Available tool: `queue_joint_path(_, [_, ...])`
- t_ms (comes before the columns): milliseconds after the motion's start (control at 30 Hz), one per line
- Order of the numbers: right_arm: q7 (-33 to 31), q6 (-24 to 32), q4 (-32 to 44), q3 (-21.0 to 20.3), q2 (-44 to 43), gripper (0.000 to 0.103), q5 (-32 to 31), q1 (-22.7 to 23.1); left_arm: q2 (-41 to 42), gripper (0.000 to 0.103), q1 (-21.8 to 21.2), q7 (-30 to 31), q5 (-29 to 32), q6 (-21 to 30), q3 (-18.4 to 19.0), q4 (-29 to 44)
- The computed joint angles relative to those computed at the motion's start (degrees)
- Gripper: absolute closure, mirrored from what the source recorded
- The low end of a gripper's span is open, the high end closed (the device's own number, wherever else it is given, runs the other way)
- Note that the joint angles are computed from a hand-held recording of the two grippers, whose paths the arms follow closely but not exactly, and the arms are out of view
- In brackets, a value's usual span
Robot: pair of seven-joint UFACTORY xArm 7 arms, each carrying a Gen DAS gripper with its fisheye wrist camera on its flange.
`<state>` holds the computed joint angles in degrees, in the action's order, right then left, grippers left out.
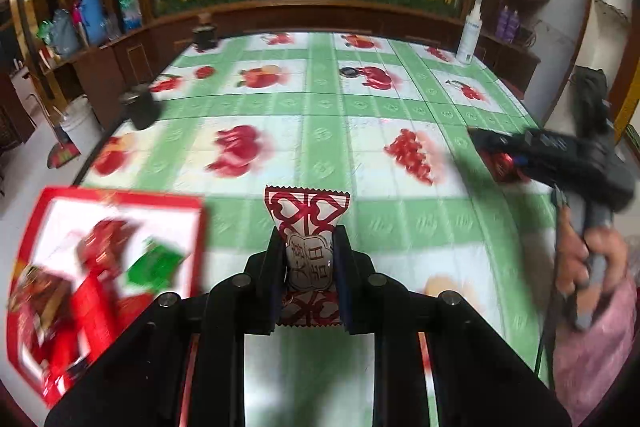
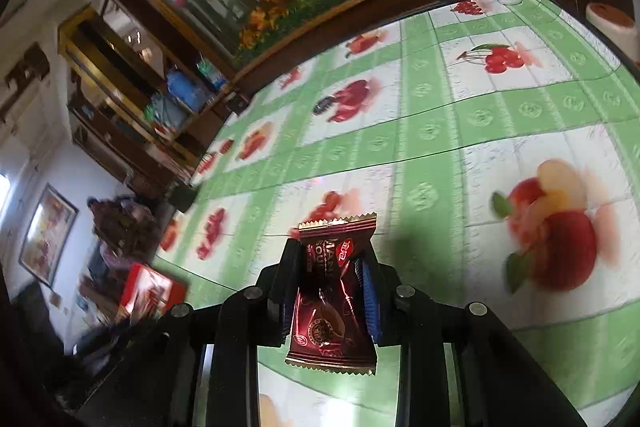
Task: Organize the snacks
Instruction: 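Grasp the white-and-red printed packet with the left tool while the right tool holds the chocolate packet, then carry the printed packet in the left tool while the right tool carries the chocolate packet to the tray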
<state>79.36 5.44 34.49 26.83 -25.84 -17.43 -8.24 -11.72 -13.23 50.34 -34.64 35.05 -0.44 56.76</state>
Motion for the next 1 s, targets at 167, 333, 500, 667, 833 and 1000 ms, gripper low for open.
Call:
queue_joint_path(167, [11.49, 0.26, 4.30, 16.32, -1.10, 0.074, -6.58, -12.71, -5.97, 0.084, 1.19, 10.54, -7.37, 8.09, 6.13, -4.86])
queue_joint_path(333, [18.39, 4.89, 6.31, 22.74, -5.90, 0.074, -9.25, -15.79, -11.12, 0.084, 3.01, 18.43, -10.27, 13.40, 9.87, -9.46])
queue_joint_path(500, [26.05, -0.17, 1.45, 25.99, -15.88, 0.074, -6.31, -16.13, -12.89, 0.084, 5.81, 21.73, -12.68, 17.48, 12.61, -9.85])
queue_joint_path(667, [25.48, 3.15, 0.42, 28.27, -18.31, 0.074, -2.48, -12.81, -15.92, 0.084, 7.76, 24.73, -13.35, 20.25, 13.56, -12.19])
queue_joint_path(833, [27.42, 2.57, -0.89, 29.90, -22.08, 0.074, -0.80, -11.39, -19.15, 0.084, 8.76, 26.24, -12.58, 22.90, 14.53, -14.46])
queue_joint_path(1000, [28.40, 0.56, -1.96, 31.49, -21.36, 0.074, 1.00, -11.16, -20.85, 0.084, 9.05, 26.48, -13.18, 23.26, 15.24, -15.01])
